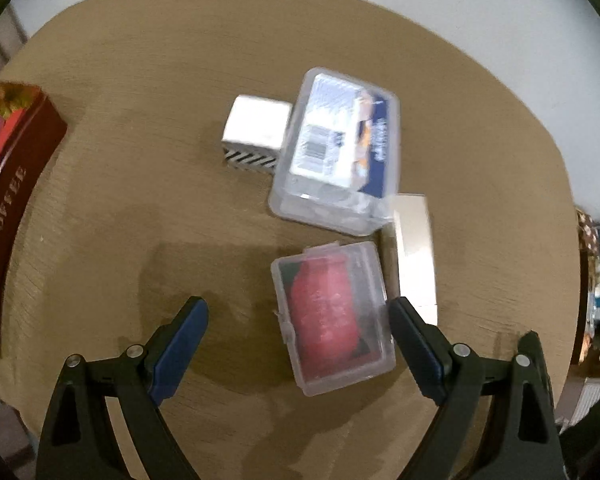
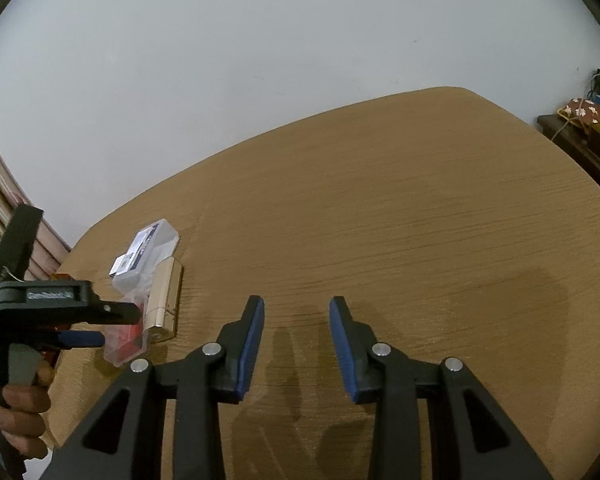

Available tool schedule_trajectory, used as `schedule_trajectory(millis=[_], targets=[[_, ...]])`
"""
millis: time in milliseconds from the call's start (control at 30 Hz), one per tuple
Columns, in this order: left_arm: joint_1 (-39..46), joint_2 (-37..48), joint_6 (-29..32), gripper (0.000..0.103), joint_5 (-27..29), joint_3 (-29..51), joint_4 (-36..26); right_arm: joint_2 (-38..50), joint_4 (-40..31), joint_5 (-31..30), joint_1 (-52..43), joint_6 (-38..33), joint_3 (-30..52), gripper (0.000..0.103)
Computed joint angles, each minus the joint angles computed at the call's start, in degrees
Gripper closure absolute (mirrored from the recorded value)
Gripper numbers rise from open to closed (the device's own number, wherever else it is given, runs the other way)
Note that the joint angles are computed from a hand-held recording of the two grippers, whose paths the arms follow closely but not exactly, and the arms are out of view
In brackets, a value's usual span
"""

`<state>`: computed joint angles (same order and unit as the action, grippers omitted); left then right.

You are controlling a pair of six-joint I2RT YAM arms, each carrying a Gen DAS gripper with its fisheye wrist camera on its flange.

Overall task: Organize rigid objects
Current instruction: 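Reach the left gripper to the clear case with red card and grasp it, then carry the clear red-card case with the left gripper into the tin and release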

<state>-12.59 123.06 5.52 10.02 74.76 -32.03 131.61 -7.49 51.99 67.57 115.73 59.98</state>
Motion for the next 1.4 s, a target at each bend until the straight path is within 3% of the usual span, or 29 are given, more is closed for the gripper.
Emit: schedule_trajectory(millis=[167,233,300,433,533,767,967,1100,1200,1400], targets=[[-1.28,1.09,-1.78,0.016,-1.91,0.45,1.43,-0.13,1.32,-0.19,-0.13,-0.60,-0.62,0.068],[-2.00,0.03,-1.79,0.024,-3.57,-1.56,3.78,-0.17,1.88,-0.40,-0.25,-1.01,-0.82,0.068],[-3.68,-0.45,-2.11,0.041,-7.26,-2.35,5.70,-0.21,2.41,-0.52,-0.37,-1.11,-1.07,0.068],[-4.41,-0.75,-0.29,0.051,-8.24,-3.17,7.80,-0.17,2.96,-0.94,-0.61,-1.22,-1.17,0.067],[-4.36,-0.96,0.64,0.052,-7.72,-3.68,8.94,-0.08,3.02,-1.31,-0.84,-1.29,-1.03,0.067],[-2.21,-9.60,5.36,0.054,-6.93,-14.69,13.84,0.34,4.27,-3.02,-1.75,0.52,-1.67,0.067],[7.73,-21.38,13.15,0.054,-3.44,-19.46,10.17,0.89,2.15,-3.37,-1.82,1.01,-0.14,0.067],[18.71,-20.20,20.61,0.054,-2.28,-9.27,2.76,1.09,0.86,-3.82,-1.92,1.06,0.72,0.067],[25.11,-13.12,25.14,0.054,-4.85,2.84,-0.60,1.38,-0.23,-4.19,-2.25,0.73,1.70,0.067],[30.57,7.13,28.25,0.054,-7.63,29.50,-9.89,1.95,-1.74,-5.06,-3.03,-0.38,3.22,0.067]])
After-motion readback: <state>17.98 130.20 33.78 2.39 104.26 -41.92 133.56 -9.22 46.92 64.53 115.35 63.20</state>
